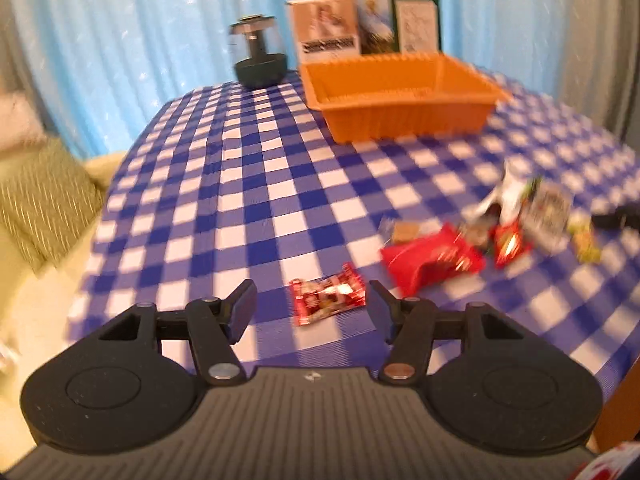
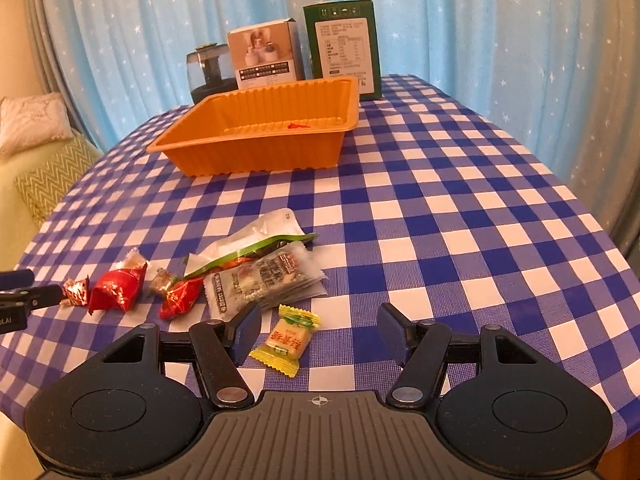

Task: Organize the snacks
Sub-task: 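Move both open tools back toward the snack pile, then grasp the yellow-green candy with the right tool while the left grasps a red-and-white candy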

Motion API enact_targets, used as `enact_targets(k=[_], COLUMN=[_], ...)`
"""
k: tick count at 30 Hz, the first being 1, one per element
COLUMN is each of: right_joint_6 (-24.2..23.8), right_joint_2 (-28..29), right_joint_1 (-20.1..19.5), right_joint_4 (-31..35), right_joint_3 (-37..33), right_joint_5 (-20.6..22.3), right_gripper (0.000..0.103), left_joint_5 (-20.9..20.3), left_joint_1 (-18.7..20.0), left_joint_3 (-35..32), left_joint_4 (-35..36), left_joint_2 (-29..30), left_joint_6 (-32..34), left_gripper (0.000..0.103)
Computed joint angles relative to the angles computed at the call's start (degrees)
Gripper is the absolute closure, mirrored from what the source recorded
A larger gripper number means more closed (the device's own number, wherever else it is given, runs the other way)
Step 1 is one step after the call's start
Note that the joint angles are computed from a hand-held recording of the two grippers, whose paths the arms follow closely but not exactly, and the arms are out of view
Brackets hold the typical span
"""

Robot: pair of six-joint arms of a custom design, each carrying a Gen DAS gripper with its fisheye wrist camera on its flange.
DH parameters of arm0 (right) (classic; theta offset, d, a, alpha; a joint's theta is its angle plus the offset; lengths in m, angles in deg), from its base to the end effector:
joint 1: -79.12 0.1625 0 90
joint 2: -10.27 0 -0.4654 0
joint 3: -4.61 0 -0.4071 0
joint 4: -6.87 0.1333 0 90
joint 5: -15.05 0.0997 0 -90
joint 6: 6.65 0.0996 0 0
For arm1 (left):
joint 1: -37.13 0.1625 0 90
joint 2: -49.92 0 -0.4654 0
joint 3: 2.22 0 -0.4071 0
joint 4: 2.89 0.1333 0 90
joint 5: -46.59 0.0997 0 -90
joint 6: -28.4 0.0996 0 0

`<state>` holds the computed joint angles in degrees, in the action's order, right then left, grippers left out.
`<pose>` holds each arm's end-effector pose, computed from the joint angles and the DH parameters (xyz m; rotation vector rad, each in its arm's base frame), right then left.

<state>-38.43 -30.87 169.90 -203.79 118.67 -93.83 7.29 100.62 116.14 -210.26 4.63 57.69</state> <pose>0.1093 -0.6054 0.0900 0.5147 -2.4068 0.9376 -0.0623 -0.5963 0.1283 0.6285 2.0579 -0.8355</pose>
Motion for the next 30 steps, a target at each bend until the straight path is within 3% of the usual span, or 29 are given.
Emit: enact_targets(k=[7, 9, 14, 16, 19, 30], right_joint_6=[-0.1, -0.12, 0.39, 0.45, 0.37, -1.35], right_joint_2=[0.61, 0.72, 0.89, 1.02, 1.28, 2.04], right_joint_1=[-0.14, -0.24, -0.42, -0.36, -0.21, -0.01], right_joint_4=[1.14, 1.01, 1.01, 0.95, 0.97, 2.22], right_joint_3=[-0.65, -0.65, -0.83, -0.89, -0.96, -1.05], right_joint_5=[-1.16, -1.19, -1.62, -1.68, -1.69, -0.09], right_gripper=[0.039, 0.039, 0.039, 0.039, 0.039, 0.039], left_joint_5=[-1.04, -0.05, -2.45, -3.3, -4.35, -5.1], left_joint_1=[1.48, 1.76, 3.11, 3.42, 3.49, 2.82], left_joint_3=[-2.26, -3.42, -5.07, -5.52, -5.65, -5.0], left_joint_4=[5.7, 5.96, 7.59, 10.6, 14.12, 17.18], left_joint_2=[0.74, 1.76, 1.46, 0.76, -0.12, -1.14], left_joint_6=[11.27, 12.93, 12.93, 9.83, 4.4, -11.67], left_gripper=[0.048, 0.049, 0.053, 0.066, 0.078, 0.086])
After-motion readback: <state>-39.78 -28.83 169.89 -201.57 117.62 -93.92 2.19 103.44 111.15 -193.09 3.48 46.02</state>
